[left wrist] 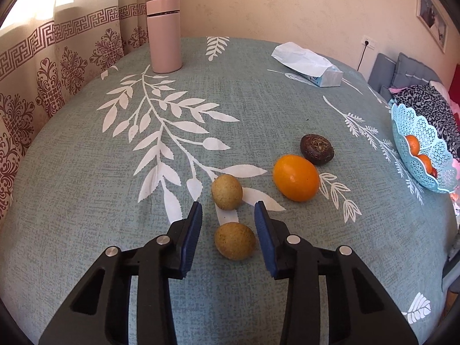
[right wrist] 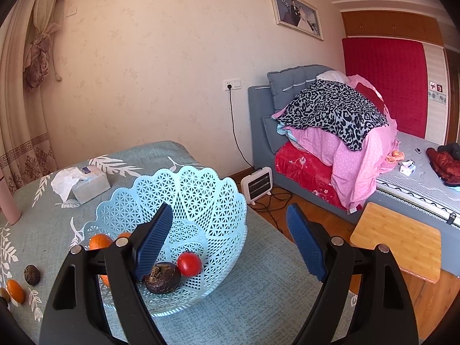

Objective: Organize fruits
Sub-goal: 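Move the left tool back over the table and grasp a brown kiwi, then grasp an orange with the right tool while the left tool holds the kiwi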

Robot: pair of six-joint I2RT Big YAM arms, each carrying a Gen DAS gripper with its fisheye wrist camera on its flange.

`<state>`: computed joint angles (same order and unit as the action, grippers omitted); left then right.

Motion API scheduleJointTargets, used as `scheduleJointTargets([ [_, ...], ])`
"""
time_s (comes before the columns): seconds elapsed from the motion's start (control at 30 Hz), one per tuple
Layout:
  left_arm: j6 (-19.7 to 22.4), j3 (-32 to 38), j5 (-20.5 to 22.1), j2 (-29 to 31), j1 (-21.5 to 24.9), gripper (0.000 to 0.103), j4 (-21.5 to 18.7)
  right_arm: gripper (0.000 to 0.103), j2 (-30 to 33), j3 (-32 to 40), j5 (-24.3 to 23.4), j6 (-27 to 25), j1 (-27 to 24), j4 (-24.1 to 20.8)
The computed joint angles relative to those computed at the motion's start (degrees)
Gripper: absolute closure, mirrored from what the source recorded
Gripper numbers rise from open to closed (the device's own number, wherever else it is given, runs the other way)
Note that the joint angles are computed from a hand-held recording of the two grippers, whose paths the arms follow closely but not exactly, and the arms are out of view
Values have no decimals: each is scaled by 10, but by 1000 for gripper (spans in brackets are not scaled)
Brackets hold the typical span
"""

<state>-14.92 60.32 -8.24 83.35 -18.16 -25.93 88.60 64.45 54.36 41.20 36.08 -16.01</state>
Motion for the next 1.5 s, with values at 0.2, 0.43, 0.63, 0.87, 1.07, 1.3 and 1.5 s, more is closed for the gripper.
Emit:
scheduleJointTargets([
  [0.2,-4,2,18,4,3,74,-16,20,0,0,3,-1,1,1],
  [0.43,-6,-13,19,-8,2,75,1,20,-3,-5,55,-31,20,27],
  [0.63,-20,-33,17,-27,5,75,33,12,7,17,-9,-153,63,107],
  [0.87,-29,-51,4,-45,4,75,59,11,103,154,-289,-200,69,-2],
  [1.07,-36,-53,4,-46,6,75,60,18,187,273,-407,-197,72,-114],
  [1.3,-37,-56,1,-48,5,75,64,37,249,365,-476,-218,81,-173],
  [1.5,-41,-56,2,-48,6,75,64,53,298,436,-532,-226,80,-211],
])
